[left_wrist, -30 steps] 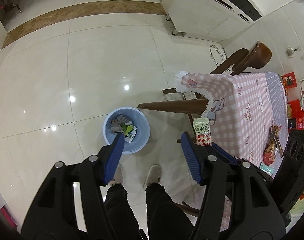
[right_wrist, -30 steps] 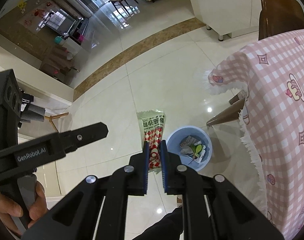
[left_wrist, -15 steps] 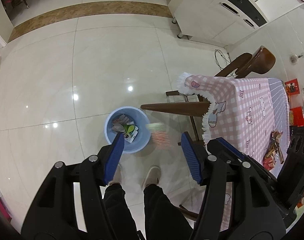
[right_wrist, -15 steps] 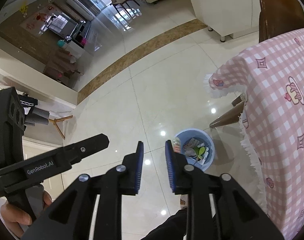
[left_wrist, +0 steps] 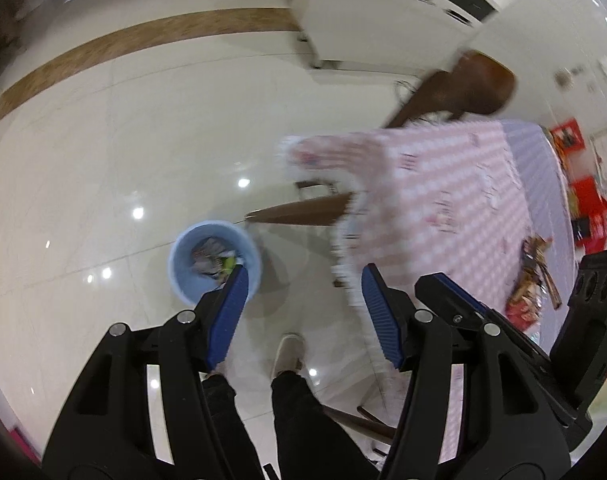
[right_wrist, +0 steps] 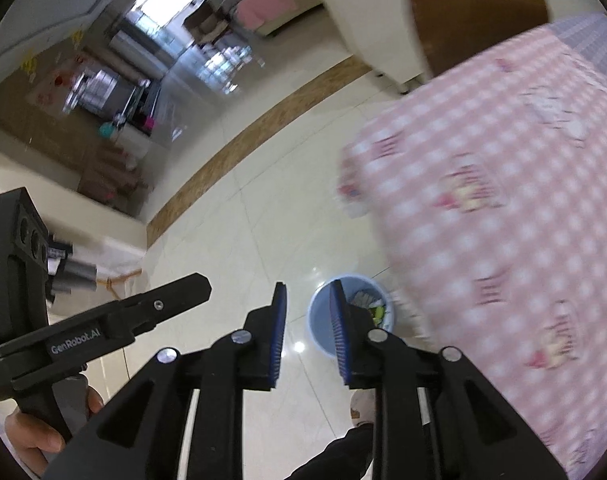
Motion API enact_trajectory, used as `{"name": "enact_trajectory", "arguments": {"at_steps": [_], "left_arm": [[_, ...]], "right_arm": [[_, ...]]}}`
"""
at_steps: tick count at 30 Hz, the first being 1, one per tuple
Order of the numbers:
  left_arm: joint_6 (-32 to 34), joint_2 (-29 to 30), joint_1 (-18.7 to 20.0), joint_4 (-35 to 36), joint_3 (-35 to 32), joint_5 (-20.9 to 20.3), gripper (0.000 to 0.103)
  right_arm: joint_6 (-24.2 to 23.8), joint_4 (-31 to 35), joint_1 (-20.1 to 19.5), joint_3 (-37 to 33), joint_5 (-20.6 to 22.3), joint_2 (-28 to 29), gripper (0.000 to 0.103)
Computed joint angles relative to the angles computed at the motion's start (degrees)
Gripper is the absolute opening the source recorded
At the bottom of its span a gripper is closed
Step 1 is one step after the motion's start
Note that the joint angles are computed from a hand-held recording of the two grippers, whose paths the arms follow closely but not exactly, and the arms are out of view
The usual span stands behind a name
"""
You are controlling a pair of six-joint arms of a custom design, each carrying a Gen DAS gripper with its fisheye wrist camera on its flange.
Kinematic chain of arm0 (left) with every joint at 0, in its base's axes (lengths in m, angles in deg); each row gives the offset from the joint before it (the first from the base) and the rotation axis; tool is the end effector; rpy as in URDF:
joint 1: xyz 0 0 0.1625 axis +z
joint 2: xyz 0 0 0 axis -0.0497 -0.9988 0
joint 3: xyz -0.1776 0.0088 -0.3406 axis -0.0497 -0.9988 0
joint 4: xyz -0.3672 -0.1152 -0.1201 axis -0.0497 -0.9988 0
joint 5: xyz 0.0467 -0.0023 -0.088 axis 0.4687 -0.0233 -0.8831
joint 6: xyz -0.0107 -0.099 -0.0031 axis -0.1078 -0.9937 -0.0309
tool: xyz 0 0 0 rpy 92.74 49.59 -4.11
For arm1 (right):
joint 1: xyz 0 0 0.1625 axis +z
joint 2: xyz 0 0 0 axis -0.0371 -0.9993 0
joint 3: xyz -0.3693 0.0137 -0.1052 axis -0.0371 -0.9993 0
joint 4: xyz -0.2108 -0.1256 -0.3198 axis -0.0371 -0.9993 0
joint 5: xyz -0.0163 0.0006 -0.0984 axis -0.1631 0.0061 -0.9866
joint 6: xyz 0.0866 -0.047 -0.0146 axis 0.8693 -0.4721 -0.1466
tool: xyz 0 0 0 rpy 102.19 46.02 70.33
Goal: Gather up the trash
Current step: 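Move both open tools back to the trash pile on the table, then grasp the red snack box with the right tool while the left tool grasps the black snack packet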
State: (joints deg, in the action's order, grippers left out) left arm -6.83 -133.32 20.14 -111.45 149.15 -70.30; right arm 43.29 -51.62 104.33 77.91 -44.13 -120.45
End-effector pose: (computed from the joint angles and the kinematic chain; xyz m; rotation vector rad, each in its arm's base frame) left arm -0.4239 -0.3131 0.1891 -0.1611 2.6456 -0.4357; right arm 0.1827 -0.3601 0.3694 0.2286 -2.8220 0.3850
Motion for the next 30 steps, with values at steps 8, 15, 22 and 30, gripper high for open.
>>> {"name": "enact_trajectory", "arguments": {"at_steps": [8,15,22,30], "left_arm": [[16.18,21.54,0.65,-11.11,-16.56,-4.51,0.061],[27.82,41.74,0.35,-12.21,-37.78,-10.33,0.065],[35.15,58.93,0.08,-5.60,-61.43,-13.53,0.065],[37.81,70.96,0.32,5.50,-82.18,-10.14,0.066]], "right_arm": [[-7.70,1.68,-12.43,-5.09,-3.12,-11.03,0.028],[-17.98,-4.82,-26.66,-8.79,-3.39,-19.36,0.040],[-21.26,-8.70,-43.38,-13.49,5.45,-21.40,0.052],[-15.34,-1.67,-56.59,-19.29,18.15,-19.50,0.062]]}}
